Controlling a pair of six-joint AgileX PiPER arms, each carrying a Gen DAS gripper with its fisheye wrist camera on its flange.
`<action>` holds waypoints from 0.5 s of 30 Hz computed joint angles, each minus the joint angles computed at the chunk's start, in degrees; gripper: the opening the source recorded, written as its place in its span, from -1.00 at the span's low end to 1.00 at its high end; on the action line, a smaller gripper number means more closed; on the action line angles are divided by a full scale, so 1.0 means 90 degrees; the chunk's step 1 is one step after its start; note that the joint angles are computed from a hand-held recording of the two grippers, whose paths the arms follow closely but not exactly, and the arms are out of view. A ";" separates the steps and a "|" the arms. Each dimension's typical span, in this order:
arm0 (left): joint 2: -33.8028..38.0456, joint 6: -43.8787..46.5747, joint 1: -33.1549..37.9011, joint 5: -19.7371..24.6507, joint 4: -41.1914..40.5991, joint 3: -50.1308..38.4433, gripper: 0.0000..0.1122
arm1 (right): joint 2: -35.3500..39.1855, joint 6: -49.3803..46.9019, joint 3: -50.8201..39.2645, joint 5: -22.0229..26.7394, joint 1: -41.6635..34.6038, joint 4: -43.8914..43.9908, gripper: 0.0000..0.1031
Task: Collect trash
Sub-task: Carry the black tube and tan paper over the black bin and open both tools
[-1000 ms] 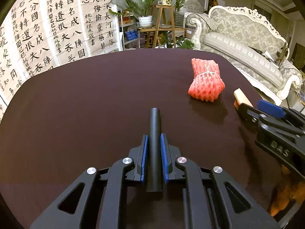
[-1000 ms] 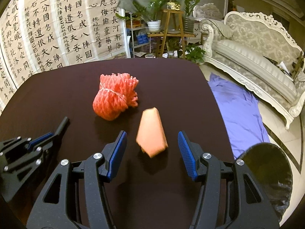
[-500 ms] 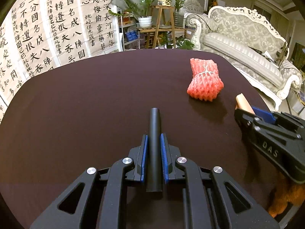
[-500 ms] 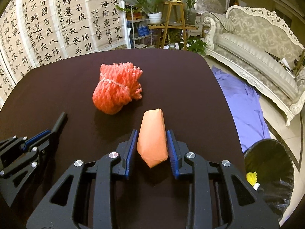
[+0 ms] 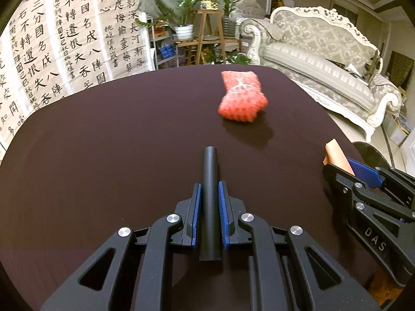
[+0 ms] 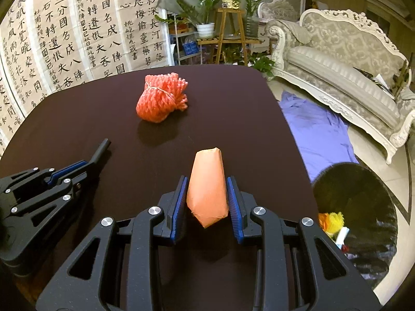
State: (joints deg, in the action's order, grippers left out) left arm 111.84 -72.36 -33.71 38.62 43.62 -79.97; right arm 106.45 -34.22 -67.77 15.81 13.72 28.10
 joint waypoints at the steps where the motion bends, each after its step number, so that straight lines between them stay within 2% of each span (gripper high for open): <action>1: -0.0003 -0.0027 -0.0050 -0.0011 0.0021 0.0010 -0.74 | -0.0098 -0.0118 0.0151 -0.0056 -0.0037 0.0128 -0.42; 12: -0.0008 -0.0471 -0.0642 -0.0041 0.0328 0.0119 -0.74 | -0.0824 -0.1576 0.1234 -0.0406 -0.0437 0.1584 -0.42; 15: -0.0004 -0.0495 -0.0754 -0.0042 0.0393 0.0090 -0.74 | -0.0996 -0.2301 0.1484 -0.0415 -0.0642 0.2240 -0.42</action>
